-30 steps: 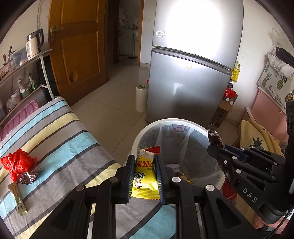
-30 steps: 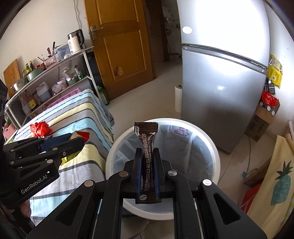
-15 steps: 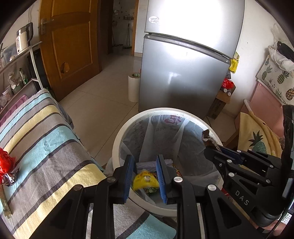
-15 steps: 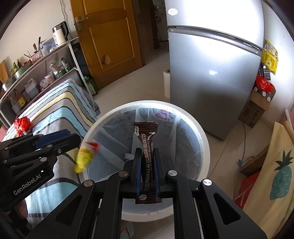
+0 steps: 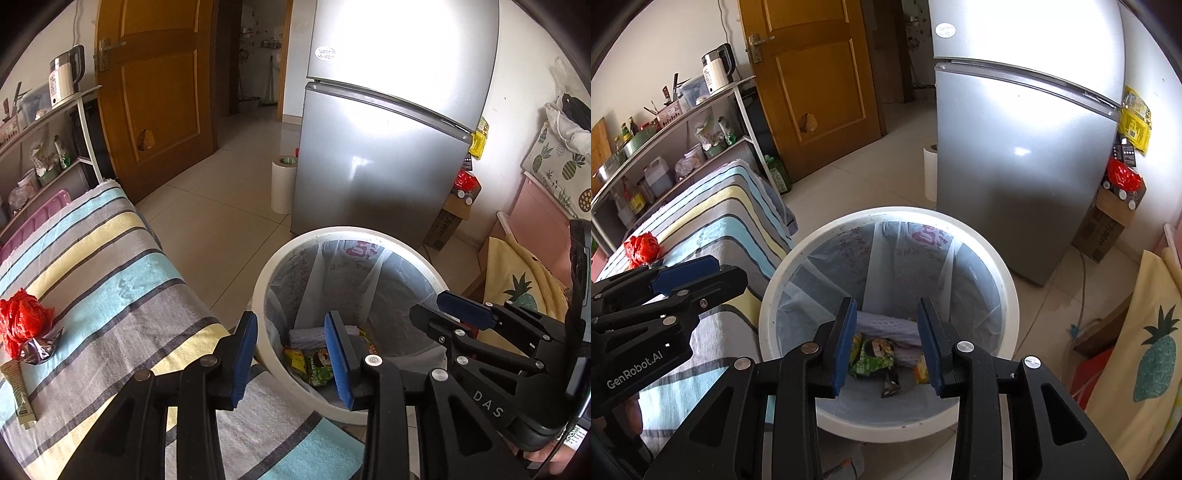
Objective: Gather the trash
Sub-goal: 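Move both open tools back over the table trash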
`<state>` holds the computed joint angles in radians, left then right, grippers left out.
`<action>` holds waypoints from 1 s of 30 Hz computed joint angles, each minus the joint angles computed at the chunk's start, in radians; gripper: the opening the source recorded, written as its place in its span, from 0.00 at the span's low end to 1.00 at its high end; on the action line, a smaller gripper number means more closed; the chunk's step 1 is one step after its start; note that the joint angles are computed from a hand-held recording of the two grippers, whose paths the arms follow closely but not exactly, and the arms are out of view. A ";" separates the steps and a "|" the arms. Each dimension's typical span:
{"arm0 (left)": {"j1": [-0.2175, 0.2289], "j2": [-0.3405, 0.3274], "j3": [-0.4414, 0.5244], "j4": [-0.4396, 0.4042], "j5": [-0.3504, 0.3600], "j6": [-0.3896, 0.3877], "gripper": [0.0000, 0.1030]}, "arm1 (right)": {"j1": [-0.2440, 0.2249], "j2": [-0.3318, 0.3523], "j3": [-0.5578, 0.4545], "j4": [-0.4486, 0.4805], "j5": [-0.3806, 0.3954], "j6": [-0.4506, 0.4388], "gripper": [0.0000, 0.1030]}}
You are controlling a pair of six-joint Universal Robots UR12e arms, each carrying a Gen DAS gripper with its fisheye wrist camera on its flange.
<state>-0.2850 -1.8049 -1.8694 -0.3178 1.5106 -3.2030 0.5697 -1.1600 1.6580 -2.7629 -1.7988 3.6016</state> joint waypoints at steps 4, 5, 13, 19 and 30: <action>0.013 0.020 -0.019 0.012 0.007 -0.017 0.37 | 0.010 0.004 -0.009 -0.018 0.003 -0.008 0.34; 0.016 0.025 -0.023 0.014 0.011 -0.020 0.37 | 0.012 0.005 -0.012 -0.021 0.002 -0.011 0.34; 0.039 0.067 -0.065 0.040 0.050 -0.038 0.37 | 0.028 0.018 -0.032 -0.046 0.009 -0.018 0.34; 0.070 0.101 -0.106 0.054 0.074 -0.069 0.37 | 0.046 0.038 -0.064 -0.058 0.029 -0.049 0.35; 0.162 0.177 -0.198 0.065 0.141 -0.143 0.37 | 0.088 0.104 -0.167 -0.040 0.106 -0.145 0.39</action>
